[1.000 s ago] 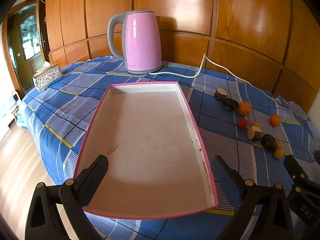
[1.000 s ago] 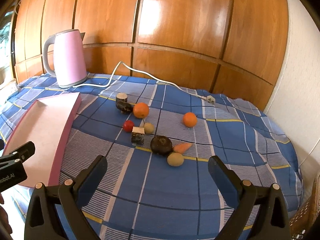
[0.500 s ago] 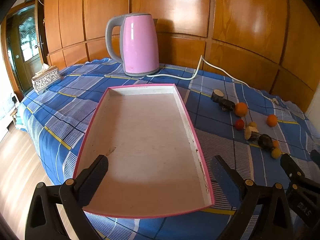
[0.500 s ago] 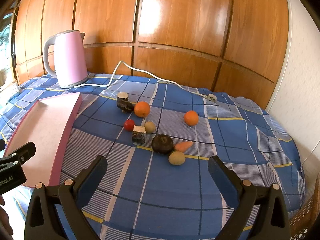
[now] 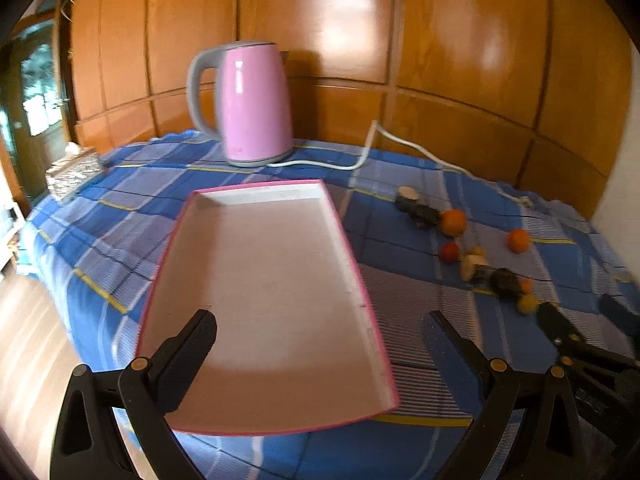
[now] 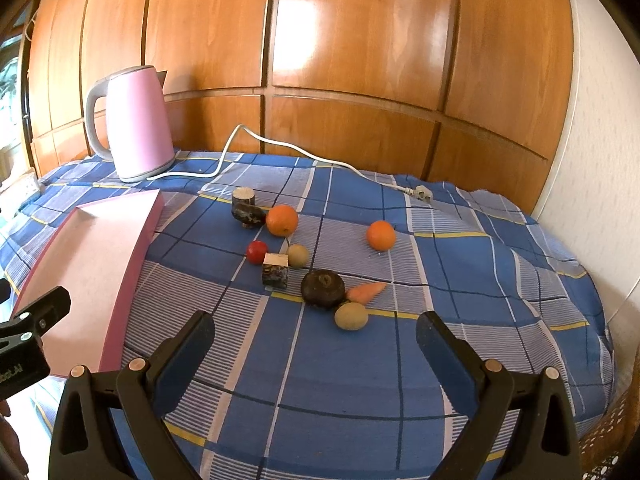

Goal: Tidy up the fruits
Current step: 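Reach the left gripper toward the dark cube and grasp it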

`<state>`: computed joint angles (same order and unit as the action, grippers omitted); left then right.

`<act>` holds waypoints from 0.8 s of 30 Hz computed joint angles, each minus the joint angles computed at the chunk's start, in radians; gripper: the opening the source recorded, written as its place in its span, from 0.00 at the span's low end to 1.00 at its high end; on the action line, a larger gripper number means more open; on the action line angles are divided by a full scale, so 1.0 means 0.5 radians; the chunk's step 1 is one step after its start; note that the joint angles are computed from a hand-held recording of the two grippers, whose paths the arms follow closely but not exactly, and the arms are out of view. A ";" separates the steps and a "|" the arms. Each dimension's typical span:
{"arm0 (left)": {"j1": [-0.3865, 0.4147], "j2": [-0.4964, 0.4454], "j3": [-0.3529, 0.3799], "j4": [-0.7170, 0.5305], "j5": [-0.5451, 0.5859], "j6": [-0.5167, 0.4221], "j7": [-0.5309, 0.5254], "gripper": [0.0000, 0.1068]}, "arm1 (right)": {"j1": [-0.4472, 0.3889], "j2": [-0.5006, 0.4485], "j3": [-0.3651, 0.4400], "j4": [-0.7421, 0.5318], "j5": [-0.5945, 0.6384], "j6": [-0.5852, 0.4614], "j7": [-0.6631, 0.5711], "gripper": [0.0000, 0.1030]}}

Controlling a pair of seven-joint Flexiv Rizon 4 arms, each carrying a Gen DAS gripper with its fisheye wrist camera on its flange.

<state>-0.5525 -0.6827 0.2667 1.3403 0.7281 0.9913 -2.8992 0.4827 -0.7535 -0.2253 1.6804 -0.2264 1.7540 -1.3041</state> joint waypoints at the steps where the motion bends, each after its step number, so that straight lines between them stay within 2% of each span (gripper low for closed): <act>1: 0.051 -0.001 -0.049 0.011 -0.035 0.074 0.058 0.96 | -0.020 -0.001 0.019 -0.007 0.000 -0.006 0.002 0.99; 3: 0.089 -0.024 -0.090 -0.007 -0.094 0.123 0.169 0.96 | -0.059 -0.005 0.054 -0.023 -0.001 -0.018 0.009 0.99; 6: 0.071 -0.079 -0.097 -0.096 -0.152 0.054 0.342 0.96 | -0.202 -0.016 0.202 -0.085 -0.033 -0.121 0.026 0.99; 15: 0.157 -0.187 -0.187 -0.201 -0.449 0.126 0.791 0.96 | -0.301 -0.066 0.133 -0.159 -0.067 -0.274 0.193 0.99; 18: 0.195 -0.238 -0.226 -0.253 -0.570 0.176 0.962 0.96 | -0.378 -0.086 0.181 -0.206 -0.084 -0.326 0.226 0.99; 22: 0.265 -0.318 -0.318 -0.330 -0.756 0.253 1.234 0.96 | -0.463 -0.120 0.239 -0.275 -0.096 -0.402 0.273 0.99; 23: 0.293 -0.339 -0.364 -0.354 -0.820 0.237 1.327 0.96 | -0.490 -0.126 0.265 -0.291 -0.096 -0.426 0.279 0.99; 24: 0.361 -0.368 -0.474 -0.382 -0.929 0.197 1.490 0.96 | -0.526 -0.135 0.302 -0.313 -0.095 -0.451 0.278 0.99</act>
<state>-0.3722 -0.8665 0.0295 1.1491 0.2636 1.0899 -2.1544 0.2199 -0.8209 -0.0743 1.5241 -0.2739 1.5286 -1.1652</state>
